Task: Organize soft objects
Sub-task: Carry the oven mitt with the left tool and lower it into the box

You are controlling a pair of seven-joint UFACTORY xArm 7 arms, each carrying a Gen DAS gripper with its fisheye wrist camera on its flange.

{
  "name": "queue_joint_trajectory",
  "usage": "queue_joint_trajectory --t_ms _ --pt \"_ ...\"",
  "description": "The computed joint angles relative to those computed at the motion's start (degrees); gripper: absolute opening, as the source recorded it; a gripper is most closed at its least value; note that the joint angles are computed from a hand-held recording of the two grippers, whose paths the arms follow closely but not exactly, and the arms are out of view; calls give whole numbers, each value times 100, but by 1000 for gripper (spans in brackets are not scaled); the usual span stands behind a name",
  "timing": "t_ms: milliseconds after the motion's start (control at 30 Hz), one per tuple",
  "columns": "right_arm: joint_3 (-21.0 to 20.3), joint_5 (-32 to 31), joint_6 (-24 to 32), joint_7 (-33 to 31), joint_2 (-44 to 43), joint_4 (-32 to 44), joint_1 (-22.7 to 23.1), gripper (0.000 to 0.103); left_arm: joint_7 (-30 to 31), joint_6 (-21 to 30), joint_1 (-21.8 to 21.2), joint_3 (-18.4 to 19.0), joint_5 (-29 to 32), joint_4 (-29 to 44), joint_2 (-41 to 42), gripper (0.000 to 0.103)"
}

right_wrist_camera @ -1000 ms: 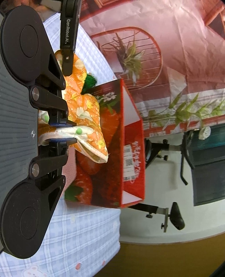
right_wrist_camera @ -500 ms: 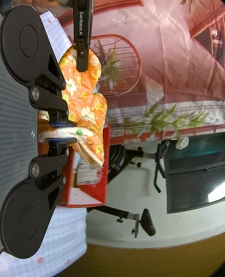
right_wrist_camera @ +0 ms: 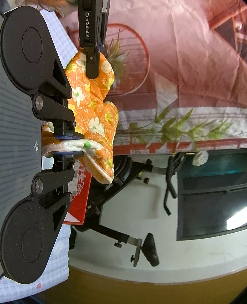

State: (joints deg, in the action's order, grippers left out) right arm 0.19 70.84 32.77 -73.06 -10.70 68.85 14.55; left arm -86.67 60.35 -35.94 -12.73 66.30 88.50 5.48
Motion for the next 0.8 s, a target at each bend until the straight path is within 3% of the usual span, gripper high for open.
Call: queue_joint_trajectory --t_ms 67,467,800 --pt "94 -268 -95 254 385 355 -12 11 311 -422 201 106 -448 84 88 17" --pt "763 -2762 -351 2548 2041 1681 -311 11 1376 -494 331 561 -1690 768 776 17" --pt "981 -3955 236 3262 2416 2074 -383 11 2138 -680 498 643 -2761 755 870 17"
